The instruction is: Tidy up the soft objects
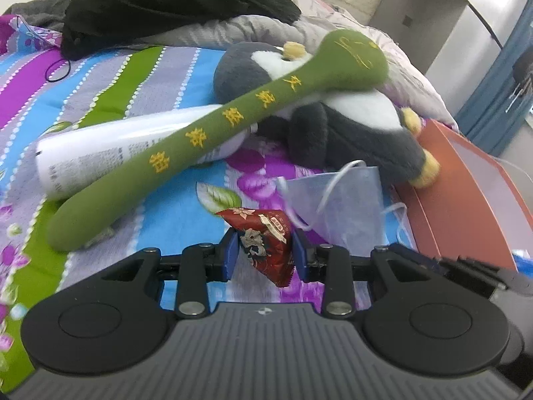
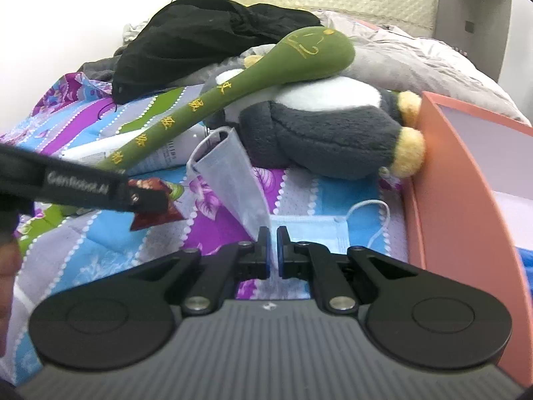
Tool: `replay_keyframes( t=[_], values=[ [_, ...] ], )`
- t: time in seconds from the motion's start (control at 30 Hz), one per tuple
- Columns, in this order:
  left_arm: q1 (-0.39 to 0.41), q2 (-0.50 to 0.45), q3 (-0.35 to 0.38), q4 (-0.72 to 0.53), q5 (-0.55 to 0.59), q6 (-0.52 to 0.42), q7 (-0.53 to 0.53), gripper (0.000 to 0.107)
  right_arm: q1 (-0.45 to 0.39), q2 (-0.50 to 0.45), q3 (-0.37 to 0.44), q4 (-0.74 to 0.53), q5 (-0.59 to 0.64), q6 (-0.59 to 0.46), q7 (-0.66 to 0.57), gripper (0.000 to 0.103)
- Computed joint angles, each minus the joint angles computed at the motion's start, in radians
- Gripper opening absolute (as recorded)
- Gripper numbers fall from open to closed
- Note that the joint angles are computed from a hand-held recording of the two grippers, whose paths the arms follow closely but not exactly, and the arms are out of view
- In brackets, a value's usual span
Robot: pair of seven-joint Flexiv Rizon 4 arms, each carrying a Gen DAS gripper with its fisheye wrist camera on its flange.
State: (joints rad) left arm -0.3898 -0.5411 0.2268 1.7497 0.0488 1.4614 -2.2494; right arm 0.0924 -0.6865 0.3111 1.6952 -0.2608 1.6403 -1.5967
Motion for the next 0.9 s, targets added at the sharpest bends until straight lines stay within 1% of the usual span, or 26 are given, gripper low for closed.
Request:
replay_keyframes(
  t=[0.1, 0.17, 0.3, 0.37, 0.47, 0.53, 0.67, 0.7, 0.77, 0.8, 0.87, 0.9],
  values=[
    [-0.01, 0.037, -0.009, 0.045, 0.006, 0.006, -0.004, 0.04, 0.0, 0.045, -0.008, 0.05, 0.009, 0.01, 0.006, 0.005],
    [-0.02, 0.059, -0.01, 0.068, 0.013, -0.001, -0.009, 0.04, -0.016, 0.065, 0.007, 0.074, 0.013, 0.01, 0.004, 0.003],
    [-0.041, 0.109, -0.005, 0.122, 0.04, 0.002, -0.035, 0.04, -0.032, 0.116, 0.017, 0.13, 0.024, 0.004, 0.004, 0.003],
    [-0.069, 0.134, 0.019, 0.139, 0.073, -0.013, -0.068, 0.04, -0.05, 0.133, 0.036, 0.15, 0.034, -0.002, 0.003, 0.003],
    [-0.083, 0.168, 0.023, 0.167, 0.119, -0.029, -0.108, 0.04, -0.057, 0.161, 0.041, 0.188, 0.051, -0.006, 0.006, 0.003],
    [-0.089, 0.192, 0.023, 0.185, 0.155, -0.041, -0.146, 0.04, -0.085, 0.176, 0.073, 0.211, 0.064, -0.019, -0.003, 0.003],
    [-0.092, 0.233, 0.016, 0.211, 0.233, -0.073, -0.237, 0.04, -0.141, 0.19, 0.142, 0.234, 0.102, -0.057, -0.04, 0.003],
    [-0.091, 0.242, 0.014, 0.219, 0.252, -0.079, -0.263, 0.04, -0.142, 0.192, 0.145, 0.235, 0.114, -0.06, -0.047, 0.003],
    [-0.077, 0.258, -0.002, 0.232, 0.279, -0.093, -0.294, 0.04, -0.114, 0.195, 0.122, 0.232, 0.135, -0.052, -0.037, 0.006],
    [-0.071, 0.264, -0.01, 0.234, 0.293, -0.102, -0.308, 0.04, -0.116, 0.188, 0.13, 0.22, 0.146, -0.049, -0.037, 0.006],
    [-0.053, 0.276, -0.026, 0.237, 0.32, -0.113, -0.328, 0.04, -0.14, 0.167, 0.173, 0.192, 0.161, -0.058, -0.056, 0.007],
    [-0.047, 0.283, -0.032, 0.239, 0.337, -0.119, -0.342, 0.04, -0.131, 0.157, 0.172, 0.178, 0.158, -0.057, -0.066, 0.009]
  ],
)
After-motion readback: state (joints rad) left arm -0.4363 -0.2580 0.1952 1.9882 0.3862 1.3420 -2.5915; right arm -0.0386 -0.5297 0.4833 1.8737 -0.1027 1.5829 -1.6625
